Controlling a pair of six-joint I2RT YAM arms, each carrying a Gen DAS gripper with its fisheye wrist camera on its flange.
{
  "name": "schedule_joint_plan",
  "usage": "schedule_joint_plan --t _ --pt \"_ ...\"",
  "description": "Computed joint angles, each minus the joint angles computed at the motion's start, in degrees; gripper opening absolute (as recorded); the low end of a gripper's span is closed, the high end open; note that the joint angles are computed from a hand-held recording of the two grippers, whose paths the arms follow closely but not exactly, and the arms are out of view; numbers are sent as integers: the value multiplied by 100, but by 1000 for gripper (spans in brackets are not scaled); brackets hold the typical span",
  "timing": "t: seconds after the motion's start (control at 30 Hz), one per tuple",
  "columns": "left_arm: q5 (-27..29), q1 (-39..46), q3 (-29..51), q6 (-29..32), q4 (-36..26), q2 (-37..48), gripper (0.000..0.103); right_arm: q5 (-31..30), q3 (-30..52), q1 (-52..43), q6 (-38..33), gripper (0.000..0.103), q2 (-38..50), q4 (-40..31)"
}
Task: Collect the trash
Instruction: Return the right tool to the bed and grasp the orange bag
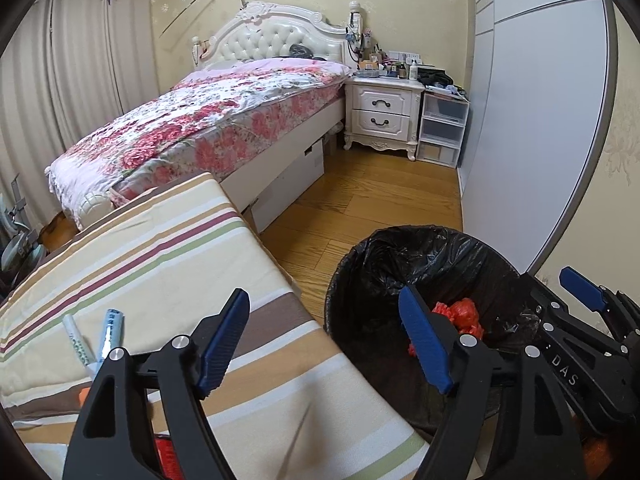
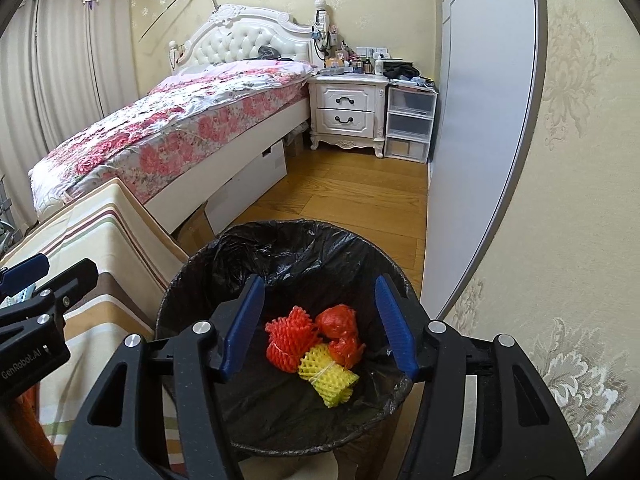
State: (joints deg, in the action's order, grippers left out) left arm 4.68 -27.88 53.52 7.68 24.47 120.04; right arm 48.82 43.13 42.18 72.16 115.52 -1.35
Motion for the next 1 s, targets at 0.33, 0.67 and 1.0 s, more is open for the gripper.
schedule_joint_plan --t 0.33,0.67,1.0 --pt "273 668 -787 207 66 -736 75 133 454 645 403 58 -61 -812" --pt "648 1885 -1715 737 315 -1362 75 5 1233 1349 553 58 280 -1299" --pt "1066 3484 -1917 1210 475 -1299 75 -54 2597 1793 -254 58 921 -1561"
